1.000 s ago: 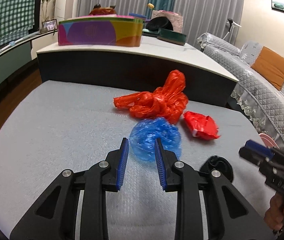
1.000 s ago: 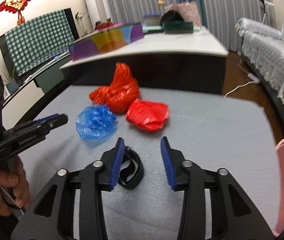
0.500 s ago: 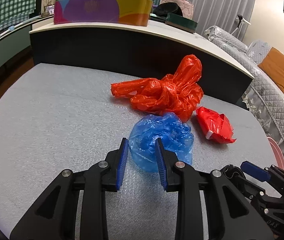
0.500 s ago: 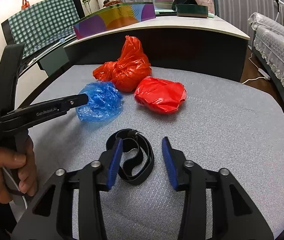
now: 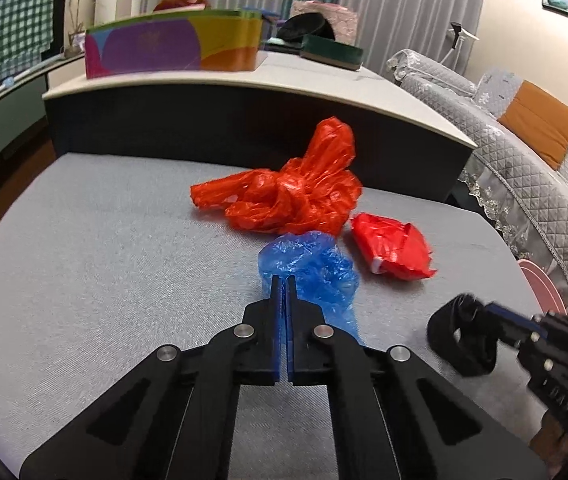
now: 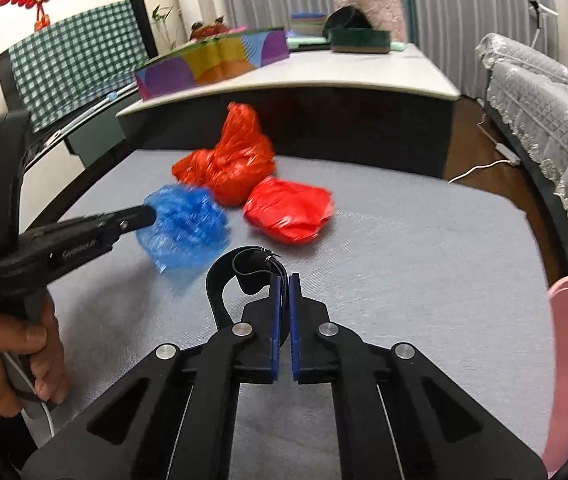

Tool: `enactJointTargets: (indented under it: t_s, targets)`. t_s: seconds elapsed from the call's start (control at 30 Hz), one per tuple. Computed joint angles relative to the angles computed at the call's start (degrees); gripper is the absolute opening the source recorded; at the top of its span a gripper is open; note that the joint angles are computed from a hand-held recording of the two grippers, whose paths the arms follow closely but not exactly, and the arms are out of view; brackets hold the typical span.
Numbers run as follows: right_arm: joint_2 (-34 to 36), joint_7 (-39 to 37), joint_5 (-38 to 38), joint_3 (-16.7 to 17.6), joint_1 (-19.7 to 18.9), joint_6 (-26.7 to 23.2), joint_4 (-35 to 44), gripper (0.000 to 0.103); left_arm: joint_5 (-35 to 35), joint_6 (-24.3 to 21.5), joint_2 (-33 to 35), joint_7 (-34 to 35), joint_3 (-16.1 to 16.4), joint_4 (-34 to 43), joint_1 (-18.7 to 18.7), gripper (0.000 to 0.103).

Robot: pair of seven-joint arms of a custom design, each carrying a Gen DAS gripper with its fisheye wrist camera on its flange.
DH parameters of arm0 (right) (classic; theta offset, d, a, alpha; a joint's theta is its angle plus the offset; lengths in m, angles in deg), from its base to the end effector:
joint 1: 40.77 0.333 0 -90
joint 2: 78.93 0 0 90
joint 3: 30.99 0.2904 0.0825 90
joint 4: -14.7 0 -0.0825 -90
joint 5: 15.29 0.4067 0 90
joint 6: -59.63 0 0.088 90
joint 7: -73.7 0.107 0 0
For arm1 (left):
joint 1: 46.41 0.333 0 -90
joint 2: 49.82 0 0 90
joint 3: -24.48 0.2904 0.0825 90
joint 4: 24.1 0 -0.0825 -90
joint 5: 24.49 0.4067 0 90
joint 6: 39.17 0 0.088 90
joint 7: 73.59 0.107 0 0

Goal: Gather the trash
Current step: 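Lift the blue bag with the left tool while the right tool lifts the black band, then carry the blue bag and black band over the pink bin with both tools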

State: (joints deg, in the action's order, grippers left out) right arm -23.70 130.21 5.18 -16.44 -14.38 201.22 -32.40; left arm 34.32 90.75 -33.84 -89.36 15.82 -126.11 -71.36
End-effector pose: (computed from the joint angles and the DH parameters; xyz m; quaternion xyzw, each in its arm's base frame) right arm 0.6954 0.4630 0.4083 -0.8635 0.2952 -0.0517 0.4056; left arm 0.5744 -0.3476 0.3969 -0.8230 0.4016 -0.2504 0.3140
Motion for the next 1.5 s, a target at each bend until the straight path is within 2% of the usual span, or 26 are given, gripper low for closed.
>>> enactJointTargets:
  t_s: [0.37, 0.67, 1.2, 1.5]
  targets:
    - [-11.01, 0.18, 0.94, 0.45, -3.48, 11.21, -16.28, 0.004, 2.6, -4.27, -0.33, 0.56, -1.43, 1.99, -2.62, 0.001]
    - [-16.71, 0.58, 1.29, 1.18, -6.1, 16.37, -24.39, 0.004, 4.01, -6.04, 0.24, 1.08, -1.96, 3.87, -4.71, 0.001]
    - [-21.47, 0.74, 2.96, 2.21, -10.01, 22.6, -30.83, 0.004, 4.88, -5.83, 4.69, 4.82, -0.97, 10.52, -7.69, 0.001]
    - [-21.79, 3.39, 2.13, 0.92, -11.06, 24.34, -30.96, 0.004, 4.32, -4.68, 9.09, 7.9, 0.84, 16.68, -9.79, 0.001]
